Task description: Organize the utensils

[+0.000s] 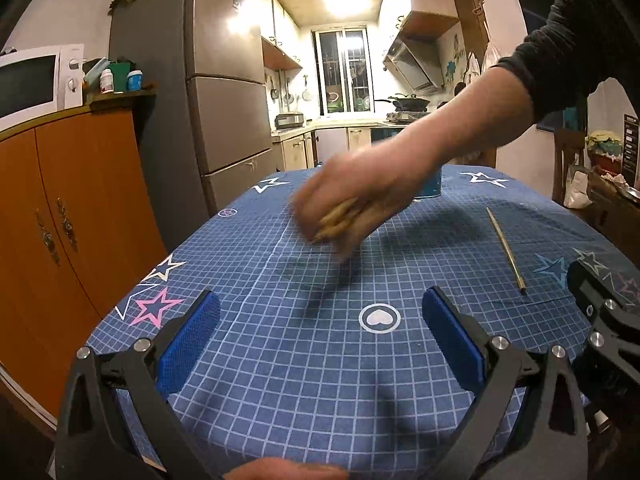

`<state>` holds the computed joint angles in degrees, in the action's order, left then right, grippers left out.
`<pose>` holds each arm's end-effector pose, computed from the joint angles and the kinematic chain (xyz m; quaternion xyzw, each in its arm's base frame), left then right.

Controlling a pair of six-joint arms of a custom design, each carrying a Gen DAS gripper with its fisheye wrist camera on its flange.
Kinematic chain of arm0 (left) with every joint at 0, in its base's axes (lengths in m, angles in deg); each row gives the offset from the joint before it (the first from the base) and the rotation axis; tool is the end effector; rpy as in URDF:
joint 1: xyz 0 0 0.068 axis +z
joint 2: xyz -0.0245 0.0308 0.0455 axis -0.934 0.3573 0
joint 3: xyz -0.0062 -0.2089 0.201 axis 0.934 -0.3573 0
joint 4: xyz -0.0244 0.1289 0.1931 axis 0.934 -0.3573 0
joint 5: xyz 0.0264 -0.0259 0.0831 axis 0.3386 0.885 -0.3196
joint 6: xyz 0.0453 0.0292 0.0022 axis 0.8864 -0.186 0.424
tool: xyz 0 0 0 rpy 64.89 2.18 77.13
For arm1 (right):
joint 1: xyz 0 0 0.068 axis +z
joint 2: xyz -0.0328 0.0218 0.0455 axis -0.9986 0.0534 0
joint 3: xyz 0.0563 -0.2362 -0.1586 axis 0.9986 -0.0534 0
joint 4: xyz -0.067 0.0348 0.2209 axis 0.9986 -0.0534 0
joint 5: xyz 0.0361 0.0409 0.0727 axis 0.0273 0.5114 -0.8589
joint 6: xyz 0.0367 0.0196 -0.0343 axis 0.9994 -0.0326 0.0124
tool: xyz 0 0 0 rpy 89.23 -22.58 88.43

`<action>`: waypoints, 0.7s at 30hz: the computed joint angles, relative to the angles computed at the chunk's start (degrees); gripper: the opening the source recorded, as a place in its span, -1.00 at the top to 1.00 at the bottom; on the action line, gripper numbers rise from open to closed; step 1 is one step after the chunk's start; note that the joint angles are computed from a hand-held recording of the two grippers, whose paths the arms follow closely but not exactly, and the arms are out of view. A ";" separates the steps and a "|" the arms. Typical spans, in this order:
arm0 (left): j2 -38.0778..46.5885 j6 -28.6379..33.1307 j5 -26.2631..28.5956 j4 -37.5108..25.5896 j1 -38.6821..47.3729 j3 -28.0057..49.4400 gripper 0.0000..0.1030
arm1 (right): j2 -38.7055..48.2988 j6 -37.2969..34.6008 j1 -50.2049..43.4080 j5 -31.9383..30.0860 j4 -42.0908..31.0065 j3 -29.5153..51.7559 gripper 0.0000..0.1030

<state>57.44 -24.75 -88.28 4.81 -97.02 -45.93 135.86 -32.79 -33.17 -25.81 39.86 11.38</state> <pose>0.3073 -0.1461 0.1861 0.0450 0.8399 0.0249 0.5404 0.1996 0.2188 0.1659 0.1279 0.8174 -0.1020 0.5524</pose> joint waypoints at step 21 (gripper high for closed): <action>1.12 2.04 -1.47 0.09 -0.05 -0.31 -0.89 | 2.89 0.11 1.63 3.77 -1.49 2.40 -0.91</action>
